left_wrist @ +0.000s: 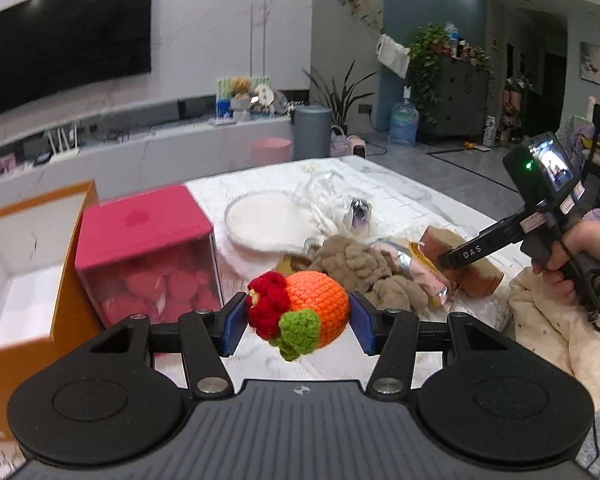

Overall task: Organize soft objects
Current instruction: 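Grasp the crocheted orange fruit toy with the left tool while the right tool grasps the brown bear-shaped pad, then carry the fruit toy and bear pad over the orange shoebox with both tools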

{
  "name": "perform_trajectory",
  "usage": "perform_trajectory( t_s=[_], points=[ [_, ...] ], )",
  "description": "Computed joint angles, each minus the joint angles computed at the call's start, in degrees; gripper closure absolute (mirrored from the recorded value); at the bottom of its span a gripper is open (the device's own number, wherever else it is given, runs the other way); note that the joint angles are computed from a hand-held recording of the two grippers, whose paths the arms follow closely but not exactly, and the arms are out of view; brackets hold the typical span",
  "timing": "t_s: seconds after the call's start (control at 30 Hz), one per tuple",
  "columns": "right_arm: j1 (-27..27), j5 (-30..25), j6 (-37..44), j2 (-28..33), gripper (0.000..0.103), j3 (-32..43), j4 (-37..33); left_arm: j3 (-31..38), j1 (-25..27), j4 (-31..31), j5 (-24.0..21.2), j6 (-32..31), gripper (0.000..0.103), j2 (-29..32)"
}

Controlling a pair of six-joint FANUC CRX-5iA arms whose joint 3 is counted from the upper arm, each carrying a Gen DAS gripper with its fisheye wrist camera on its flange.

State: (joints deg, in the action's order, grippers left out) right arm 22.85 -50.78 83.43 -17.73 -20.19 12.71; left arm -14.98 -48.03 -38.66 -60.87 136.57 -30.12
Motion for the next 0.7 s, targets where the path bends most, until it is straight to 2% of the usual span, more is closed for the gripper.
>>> perform_trajectory(
  t_s=[0.13,0.23,0.27,0.37,0.4,0.43,0.47,0.5,0.6,0.7],
  points=[
    [-1.6,0.1,2.5,1.2,0.024,1.0,-3.6,0.2,-1.6,-1.7,-1.2,1.6,0.041,-0.2],
    [-5.3,-4.4,7.6,4.1,0.011,5.7,-10.9,0.3,-2.2,-1.9,-2.5,3.1,0.041,-0.5],
    [-7.1,-6.0,8.5,5.3,0.002,7.3,-13.4,0.6,-2.6,-2.2,-3.2,4.0,0.041,-0.5],
    [-14.2,-11.6,9.7,9.7,0.003,13.3,-23.7,1.0,-3.9,-3.6,-4.4,6.5,0.041,-0.6],
    [-14.8,-11.4,9.9,9.7,0.006,13.5,-24.5,1.2,-4.4,-4.3,-4.7,7.2,0.041,-0.8],
    [-14.5,-11.9,10.4,9.7,0.009,13.7,-24.0,1.2,-4.9,-4.8,-5.0,7.8,0.041,-0.9],
    [-14.3,-11.8,12.0,9.2,0.024,13.6,-24.4,1.3,-5.5,-5.5,-5.6,8.4,0.041,-1.2],
    [-14.3,-11.7,13.4,8.5,0.029,13.6,-25.6,1.5,-6.1,-6.1,-6.3,8.8,0.041,-1.2],
    [-8.3,-7.1,7.5,4.9,0.029,8.7,-16.1,2.2,-8.1,-8.0,-8.5,10.3,0.041,-1.4],
    [-6.4,-5.5,6.3,3.2,0.029,6.5,-12.7,2.8,-10.0,-10.0,-10.4,11.6,0.041,-1.9]
  ],
)
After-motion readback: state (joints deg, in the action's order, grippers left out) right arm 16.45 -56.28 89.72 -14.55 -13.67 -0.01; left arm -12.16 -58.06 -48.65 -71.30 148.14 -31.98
